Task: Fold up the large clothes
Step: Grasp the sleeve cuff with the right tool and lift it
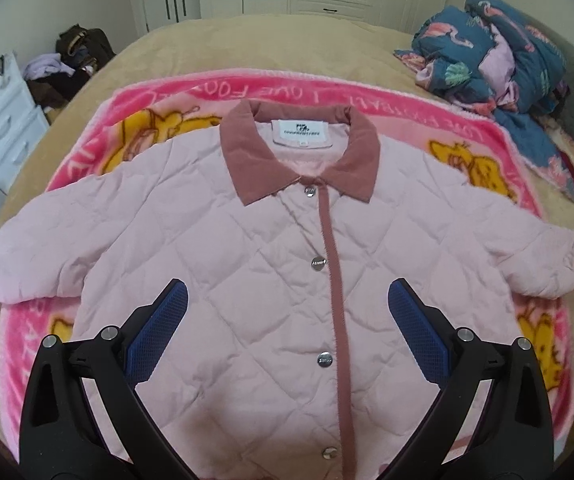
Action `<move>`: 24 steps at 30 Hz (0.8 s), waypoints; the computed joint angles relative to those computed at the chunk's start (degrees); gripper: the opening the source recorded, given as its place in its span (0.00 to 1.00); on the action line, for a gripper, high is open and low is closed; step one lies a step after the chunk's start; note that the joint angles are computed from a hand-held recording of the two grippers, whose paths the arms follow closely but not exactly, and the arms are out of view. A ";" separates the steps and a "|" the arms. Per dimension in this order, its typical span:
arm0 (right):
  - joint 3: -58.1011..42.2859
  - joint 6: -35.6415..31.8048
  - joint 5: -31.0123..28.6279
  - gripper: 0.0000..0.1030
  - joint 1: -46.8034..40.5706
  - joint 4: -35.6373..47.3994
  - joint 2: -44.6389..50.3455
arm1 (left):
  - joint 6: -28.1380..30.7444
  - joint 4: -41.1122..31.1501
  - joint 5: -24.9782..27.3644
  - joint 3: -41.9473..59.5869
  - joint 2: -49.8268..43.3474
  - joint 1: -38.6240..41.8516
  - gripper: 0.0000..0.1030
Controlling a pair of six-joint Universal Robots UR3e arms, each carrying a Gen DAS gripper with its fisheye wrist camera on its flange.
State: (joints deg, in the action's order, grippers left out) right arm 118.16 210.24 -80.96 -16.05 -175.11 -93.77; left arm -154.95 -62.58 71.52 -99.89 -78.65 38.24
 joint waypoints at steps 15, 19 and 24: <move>-49.56 -4.87 -8.21 0.20 32.03 11.34 25.61 | 6.93 -4.43 -8.60 8.37 -4.71 15.77 0.91; -64.80 -5.84 -9.34 0.20 37.29 17.65 34.34 | 8.24 -7.33 -12.35 10.69 -6.76 20.27 0.91; -83.87 -7.01 -11.26 0.20 43.54 25.41 46.17 | 10.17 -7.08 -16.28 10.01 -7.38 24.94 0.91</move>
